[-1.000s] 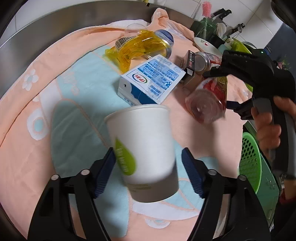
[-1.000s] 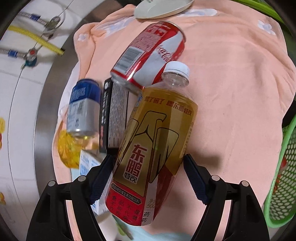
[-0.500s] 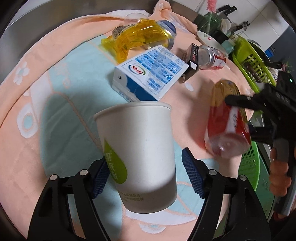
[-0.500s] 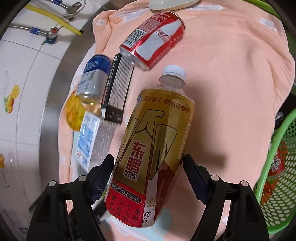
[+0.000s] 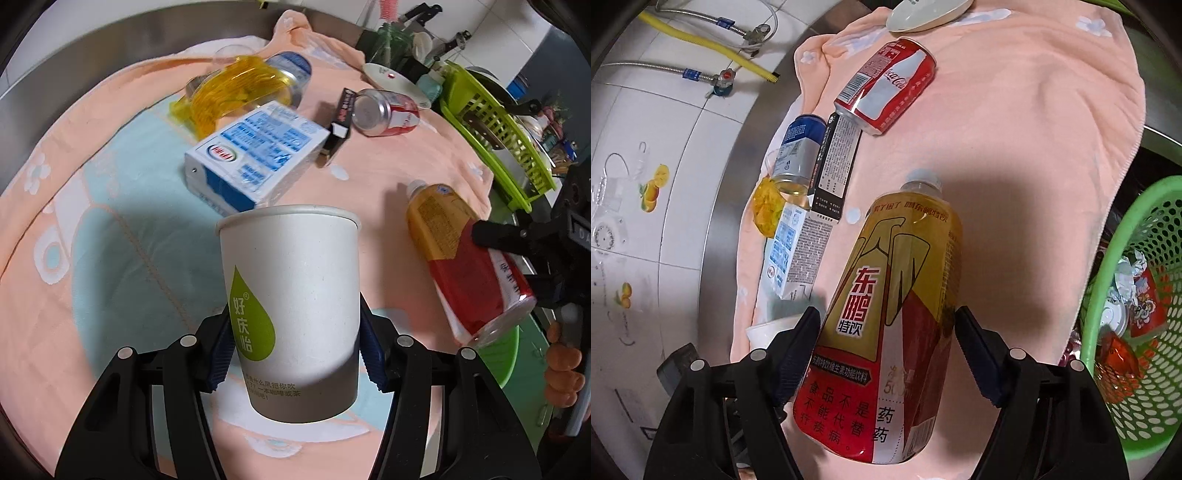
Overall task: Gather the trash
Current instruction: 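Grasp the yellow drink bottle with the right gripper while the left gripper holds the white cup, then carry the bottle and cup over the green basket and release both grippers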
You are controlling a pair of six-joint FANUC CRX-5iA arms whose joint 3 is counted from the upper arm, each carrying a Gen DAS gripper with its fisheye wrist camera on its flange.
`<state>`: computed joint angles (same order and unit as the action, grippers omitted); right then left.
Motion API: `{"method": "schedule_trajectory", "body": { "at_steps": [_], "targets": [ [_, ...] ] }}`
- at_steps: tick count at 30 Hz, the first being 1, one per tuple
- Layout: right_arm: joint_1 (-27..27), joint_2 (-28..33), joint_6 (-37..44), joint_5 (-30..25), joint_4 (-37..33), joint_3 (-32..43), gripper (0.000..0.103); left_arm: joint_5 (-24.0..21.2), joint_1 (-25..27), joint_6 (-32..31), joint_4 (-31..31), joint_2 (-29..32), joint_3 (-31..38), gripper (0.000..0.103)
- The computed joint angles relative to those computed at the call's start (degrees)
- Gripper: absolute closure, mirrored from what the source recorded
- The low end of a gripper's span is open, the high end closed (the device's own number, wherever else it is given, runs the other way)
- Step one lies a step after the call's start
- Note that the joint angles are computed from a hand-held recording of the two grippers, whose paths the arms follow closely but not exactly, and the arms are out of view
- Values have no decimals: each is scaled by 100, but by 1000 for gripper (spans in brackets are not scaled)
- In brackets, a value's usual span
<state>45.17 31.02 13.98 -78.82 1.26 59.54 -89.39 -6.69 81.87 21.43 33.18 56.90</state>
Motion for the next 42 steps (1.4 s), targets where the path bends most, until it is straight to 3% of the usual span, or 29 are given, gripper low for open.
{"method": "schedule_trajectory", "body": {
  "at_steps": [3,7,13,18,21,24,29,38,42],
  "targets": [
    [27,118,146,-262,-21,200,32,16,-37,-29,-21,-43,-19,46],
    [103,759,485,-1282,69,1293,32,13,-49,-37,-41,-58,-16,46],
    [110,1194,636,-1660,140,1970,29,15,-37,-70,-6,-56,-24,46],
    [-11,584,396,-573,-225,658,28,15,-29,-94,-6,-68,-62,46],
    [42,810,567,-854,-108,1079,30,26,-8,-102,-5,-84,-87,46],
    [94,761,658,-894,-19,1035,30,65,1,-133,17,-119,-133,46],
    [154,-1,538,-263,101,-145,31,92,-69,-192,67,-160,-152,46],
    [321,-1264,138,309,539,-1857,32,85,-370,-220,173,-188,-102,46],
    [489,-1849,-239,415,1080,-2685,32,44,-549,-252,266,-181,-79,46]
  ]
}}
